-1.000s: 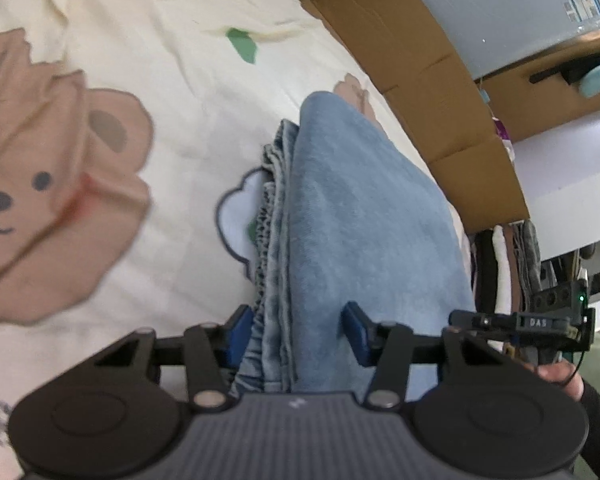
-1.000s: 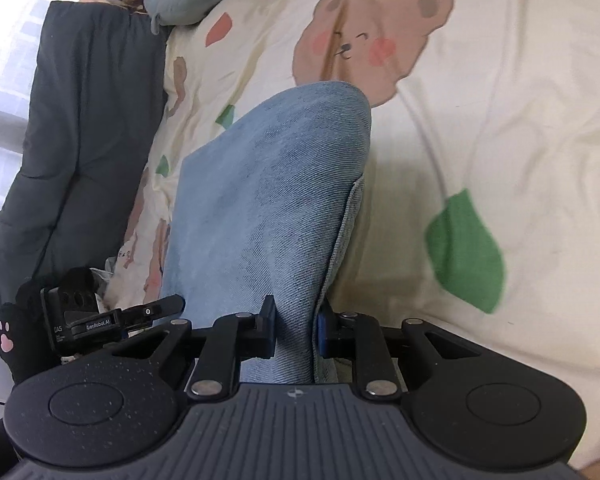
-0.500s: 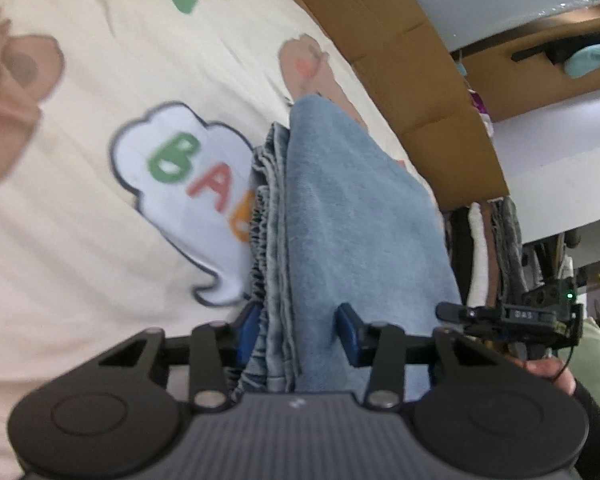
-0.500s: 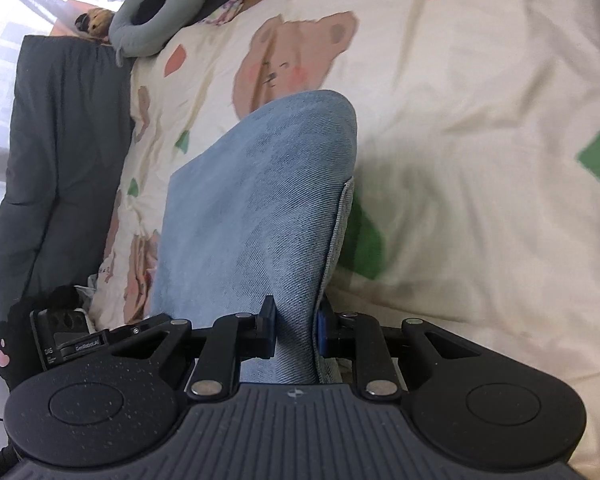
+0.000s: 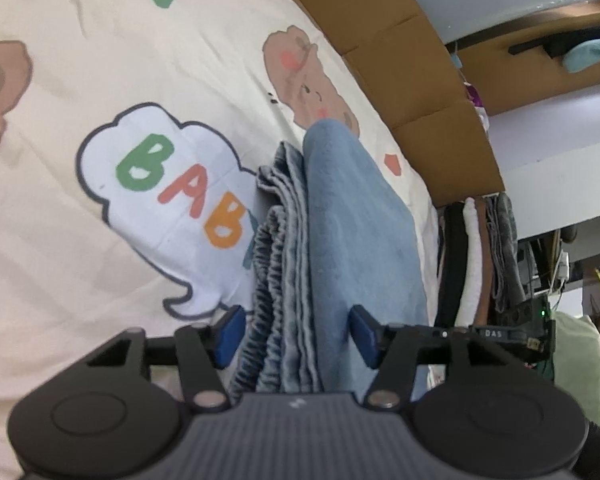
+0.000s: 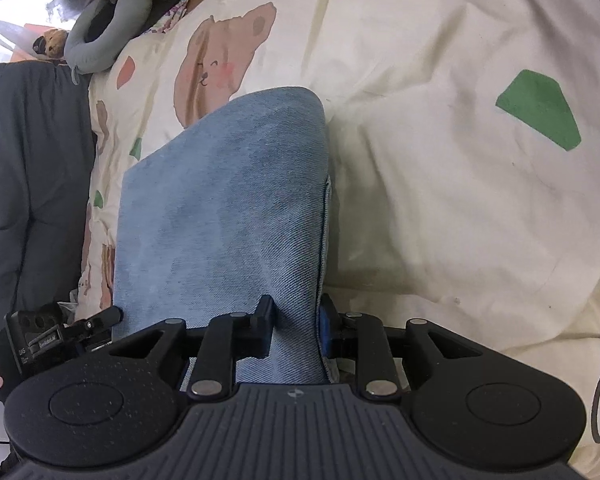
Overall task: Fold clothes
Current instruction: 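Lift the folded jeans off the bed with both grippers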
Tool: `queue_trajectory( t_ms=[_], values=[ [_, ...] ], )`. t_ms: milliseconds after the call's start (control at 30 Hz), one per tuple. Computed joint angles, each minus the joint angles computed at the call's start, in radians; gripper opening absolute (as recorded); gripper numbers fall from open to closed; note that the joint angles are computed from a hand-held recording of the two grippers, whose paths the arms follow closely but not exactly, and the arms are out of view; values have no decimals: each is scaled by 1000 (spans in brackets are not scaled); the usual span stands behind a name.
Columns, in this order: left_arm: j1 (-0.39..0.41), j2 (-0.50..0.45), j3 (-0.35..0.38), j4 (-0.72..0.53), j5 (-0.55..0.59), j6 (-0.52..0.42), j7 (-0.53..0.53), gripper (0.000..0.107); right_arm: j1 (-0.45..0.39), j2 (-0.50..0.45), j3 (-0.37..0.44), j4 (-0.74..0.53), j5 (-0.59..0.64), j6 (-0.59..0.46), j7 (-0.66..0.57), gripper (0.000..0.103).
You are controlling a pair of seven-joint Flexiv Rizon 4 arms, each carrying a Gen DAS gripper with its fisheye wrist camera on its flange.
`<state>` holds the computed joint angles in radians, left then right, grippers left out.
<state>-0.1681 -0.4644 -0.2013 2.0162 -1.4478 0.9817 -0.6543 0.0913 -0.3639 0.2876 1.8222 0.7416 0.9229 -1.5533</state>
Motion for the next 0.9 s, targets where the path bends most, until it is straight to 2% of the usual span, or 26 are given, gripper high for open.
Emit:
queue_trajectory(
  t_ms=[67, 200, 267, 567, 700, 733, 800, 900],
  values=[
    [2, -18, -3, -16, 8, -7, -11, 71, -2, -3, 0, 1, 4, -1, 0, 27],
    [16, -57, -17, -51, 24, -34, -38, 71, -3, -7, 0, 5, 5, -1, -4, 38],
    [24, -78, -24, -70, 43, -56, -60, 71, -8, -6, 3, 5, 13, -3, -9, 40],
    [74, -145, -58, -119, 80, -153, -95, 75, -28, -35, 23, -21, 104, 16, -79, 41],
    [91, -160, -55, -134, 120, -208, -117, 74, -40, -77, 44, -51, 170, 27, -124, 53],
    [93, -162, -55, -138, 132, -217, -123, 72, -41, -83, 49, -55, 180, 29, -133, 52],
    [97, -162, -56, -143, 144, -228, -134, 52, -40, -88, 55, -61, 189, 32, -149, 47],
    [97, -148, -54, -141, 159, -229, -131, 46, -60, -76, 65, -63, 220, 17, -180, 32]
  ],
)
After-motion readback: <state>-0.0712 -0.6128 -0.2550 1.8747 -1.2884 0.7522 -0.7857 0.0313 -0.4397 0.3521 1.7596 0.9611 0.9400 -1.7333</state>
